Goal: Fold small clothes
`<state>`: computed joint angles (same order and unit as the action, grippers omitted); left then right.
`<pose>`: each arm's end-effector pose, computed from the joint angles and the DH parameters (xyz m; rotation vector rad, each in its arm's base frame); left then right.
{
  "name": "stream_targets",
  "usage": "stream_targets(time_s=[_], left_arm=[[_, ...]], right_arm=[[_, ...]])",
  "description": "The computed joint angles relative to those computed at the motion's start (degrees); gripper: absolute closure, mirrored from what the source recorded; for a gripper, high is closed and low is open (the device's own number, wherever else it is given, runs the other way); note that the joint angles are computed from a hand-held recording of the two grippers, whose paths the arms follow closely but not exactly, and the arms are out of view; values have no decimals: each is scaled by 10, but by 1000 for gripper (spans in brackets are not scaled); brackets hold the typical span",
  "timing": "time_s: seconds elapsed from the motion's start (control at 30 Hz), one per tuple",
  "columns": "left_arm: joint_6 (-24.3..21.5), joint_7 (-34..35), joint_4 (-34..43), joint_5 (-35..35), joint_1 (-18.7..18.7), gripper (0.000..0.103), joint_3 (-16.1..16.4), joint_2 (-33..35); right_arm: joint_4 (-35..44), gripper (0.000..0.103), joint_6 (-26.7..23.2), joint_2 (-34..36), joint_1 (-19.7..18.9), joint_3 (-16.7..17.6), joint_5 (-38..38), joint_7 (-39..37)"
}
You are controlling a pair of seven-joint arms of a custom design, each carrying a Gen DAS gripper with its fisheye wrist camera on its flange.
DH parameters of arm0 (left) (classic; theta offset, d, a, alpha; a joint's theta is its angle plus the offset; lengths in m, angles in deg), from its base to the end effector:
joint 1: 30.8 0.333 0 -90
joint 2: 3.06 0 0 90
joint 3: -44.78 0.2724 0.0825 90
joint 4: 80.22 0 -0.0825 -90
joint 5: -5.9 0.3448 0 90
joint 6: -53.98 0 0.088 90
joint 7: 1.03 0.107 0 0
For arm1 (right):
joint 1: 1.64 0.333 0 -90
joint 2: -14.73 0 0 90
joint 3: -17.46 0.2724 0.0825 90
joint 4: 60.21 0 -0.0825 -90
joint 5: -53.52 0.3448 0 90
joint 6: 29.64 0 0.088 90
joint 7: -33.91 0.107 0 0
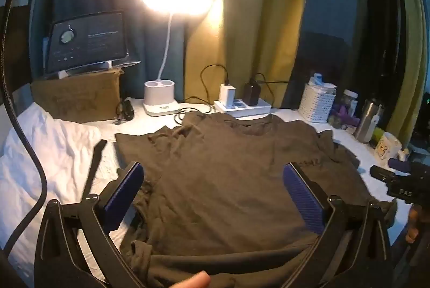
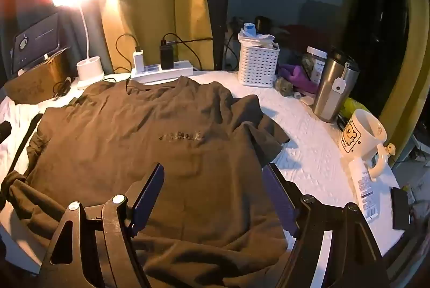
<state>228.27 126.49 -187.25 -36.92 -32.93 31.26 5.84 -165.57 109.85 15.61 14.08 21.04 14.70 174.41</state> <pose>0.5914 -0.1028 0.5137 -1.4925 1.8228 -1.1923 0.5416 0.1877 0.5462 -1.6641 1.9364 -0.8913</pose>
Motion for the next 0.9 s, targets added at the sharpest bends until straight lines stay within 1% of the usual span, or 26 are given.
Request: stream_targets(time_s=[0.03, 0.07, 0.1, 0.13, 0.17, 0.2, 0.23, 0.27, 0.33, 0.43, 0.47, 0.63, 0.77, 0.9], left_arm=[[-6, 1, 4, -4, 4, 1, -4, 2], [-26, -32, 24, 33, -5, 1, 13, 18], [-21, -35, 29, 29, 1, 1, 9, 21], [-27, -37, 34, 34, 4, 1, 9, 23], [-3, -3, 20, 5, 12, 1, -9, 13], [2, -8, 16, 11, 7, 1, -6, 11], [11, -36, 4, 38, -7, 1, 5, 1], [14, -25, 4, 26, -1, 1, -1, 3], [28, -44, -8, 45, -13, 1, 3, -2], [31, -54, -10, 55, -14, 1, 3, -2], [29, -41, -7, 44, -7, 1, -4, -1], [31, -57, -6, 58, -12, 1, 0, 1], [37, -61, -9, 58, -11, 1, -3, -1], [32, -52, -6, 49, -5, 1, -8, 0]], right_arm=[[0, 25, 1, 0, 0, 0, 2, 0], [0, 25, 0, 0, 1, 1, 1, 2], [1, 25, 0, 1, 2, 1, -1, 6], [1, 25, 1, 2, 3, 2, -3, 11], [-2, 25, 11, -1, -1, -2, 17, -2], [-2, 25, 13, 0, -2, -2, 17, 0], [-13, 25, 20, -8, -2, -2, 11, 4], [-14, 25, 21, -9, -3, -2, 10, 6], [-11, 25, 20, -10, -5, -1, 15, 2], [-8, 25, 22, -8, -7, -2, 21, -5], [-9, 25, 23, -9, -7, -2, 20, -3], [-12, 25, 26, -10, -8, -1, 15, 3], [-10, 25, 25, -10, -8, 0, 17, 1], [-7, 25, 22, -7, -8, 0, 17, -1]])
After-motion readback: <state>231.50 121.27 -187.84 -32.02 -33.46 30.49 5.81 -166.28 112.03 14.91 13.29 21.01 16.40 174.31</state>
